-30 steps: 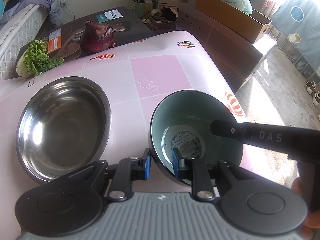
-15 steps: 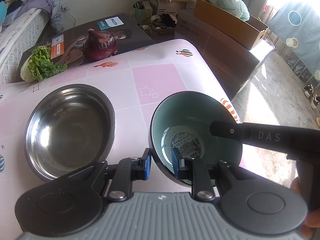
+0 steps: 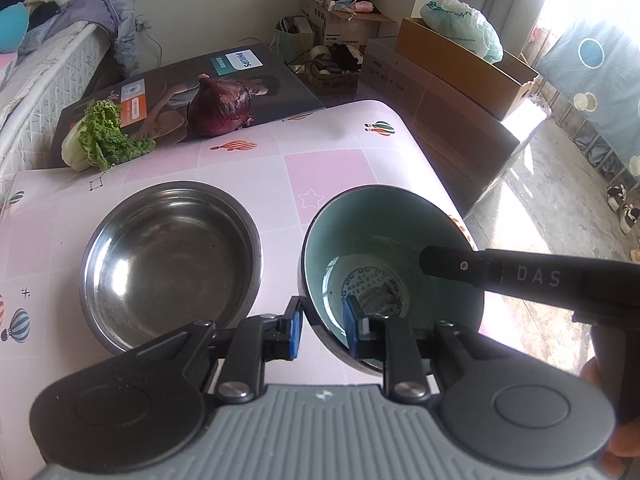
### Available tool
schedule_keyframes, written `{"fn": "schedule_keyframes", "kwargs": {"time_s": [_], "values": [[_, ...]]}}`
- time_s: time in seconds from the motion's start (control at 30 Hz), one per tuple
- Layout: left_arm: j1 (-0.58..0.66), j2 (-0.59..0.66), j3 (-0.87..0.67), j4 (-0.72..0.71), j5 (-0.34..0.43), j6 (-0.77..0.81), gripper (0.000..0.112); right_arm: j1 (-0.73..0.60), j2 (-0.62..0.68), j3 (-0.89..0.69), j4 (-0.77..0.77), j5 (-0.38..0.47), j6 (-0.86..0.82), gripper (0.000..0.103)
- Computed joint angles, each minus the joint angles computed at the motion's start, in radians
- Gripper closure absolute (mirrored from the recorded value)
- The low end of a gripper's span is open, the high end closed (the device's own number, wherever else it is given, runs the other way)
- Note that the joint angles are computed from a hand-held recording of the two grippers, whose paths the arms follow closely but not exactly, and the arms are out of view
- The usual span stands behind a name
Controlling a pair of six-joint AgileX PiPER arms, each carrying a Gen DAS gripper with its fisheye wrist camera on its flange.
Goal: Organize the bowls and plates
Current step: 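Carry the teal bowl over the steel basin and lower it inside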
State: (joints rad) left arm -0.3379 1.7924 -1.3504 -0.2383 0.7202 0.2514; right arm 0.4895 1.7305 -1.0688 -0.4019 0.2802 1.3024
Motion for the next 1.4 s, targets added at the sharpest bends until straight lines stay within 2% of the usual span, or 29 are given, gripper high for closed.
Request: {"fn": "schedule_keyframes", "kwargs": {"time_s": [0.3, 0.67, 1.0, 1.4], "values": [[0.067, -0.028, -0.002, -0.034, 0.021, 0.041, 0.09, 0.045, 0.035, -0.11, 0.033, 0.073, -0.035, 0.085], [0.173, -0.032, -0.017, -0.071, 0.038, 0.101, 0.09, 0.085, 0.142, -0.294, 0.126, 0.139, -0.142, 0.085], [0.282, 0.018, -0.086, -0.097, 0.073, 0.155, 0.09, 0.102, 0.29, -0.522, 0.254, 0.204, -0.269, 0.085], [0.348, 0.14, -0.19, -0.078, 0.088, 0.154, 0.09, 0.092, 0.553, -0.909, 0.386, 0.358, -0.419, 0.085]]}}
